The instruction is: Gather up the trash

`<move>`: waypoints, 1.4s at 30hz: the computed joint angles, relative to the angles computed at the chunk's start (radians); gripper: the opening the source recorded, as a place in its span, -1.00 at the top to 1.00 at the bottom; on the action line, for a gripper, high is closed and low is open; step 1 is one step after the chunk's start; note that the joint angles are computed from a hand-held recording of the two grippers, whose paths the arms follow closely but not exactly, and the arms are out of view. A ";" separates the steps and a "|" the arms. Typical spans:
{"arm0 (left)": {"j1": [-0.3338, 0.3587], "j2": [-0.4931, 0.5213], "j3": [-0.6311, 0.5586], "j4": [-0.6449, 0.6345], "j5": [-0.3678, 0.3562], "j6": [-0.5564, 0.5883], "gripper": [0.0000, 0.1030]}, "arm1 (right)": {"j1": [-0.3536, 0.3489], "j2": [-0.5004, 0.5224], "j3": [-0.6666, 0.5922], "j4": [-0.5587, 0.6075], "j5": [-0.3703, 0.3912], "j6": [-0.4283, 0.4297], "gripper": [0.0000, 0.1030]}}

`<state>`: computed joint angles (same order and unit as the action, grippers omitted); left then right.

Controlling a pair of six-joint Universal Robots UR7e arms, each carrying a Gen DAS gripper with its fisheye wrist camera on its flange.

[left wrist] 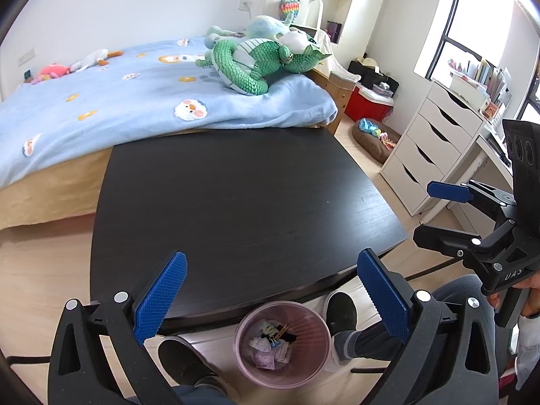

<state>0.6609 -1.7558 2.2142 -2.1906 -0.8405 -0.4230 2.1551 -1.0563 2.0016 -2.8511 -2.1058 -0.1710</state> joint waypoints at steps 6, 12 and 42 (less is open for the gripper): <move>0.001 0.005 -0.003 0.001 0.001 -0.001 -0.88 | 0.000 0.000 -0.002 0.002 -0.001 0.000 -0.94; 0.002 0.004 -0.003 0.004 -0.001 -0.001 -0.88 | 0.000 0.001 -0.003 0.008 0.001 0.001 -0.94; 0.002 0.000 0.011 0.004 -0.002 -0.004 -0.88 | -0.004 0.013 -0.005 0.006 0.001 0.000 -0.94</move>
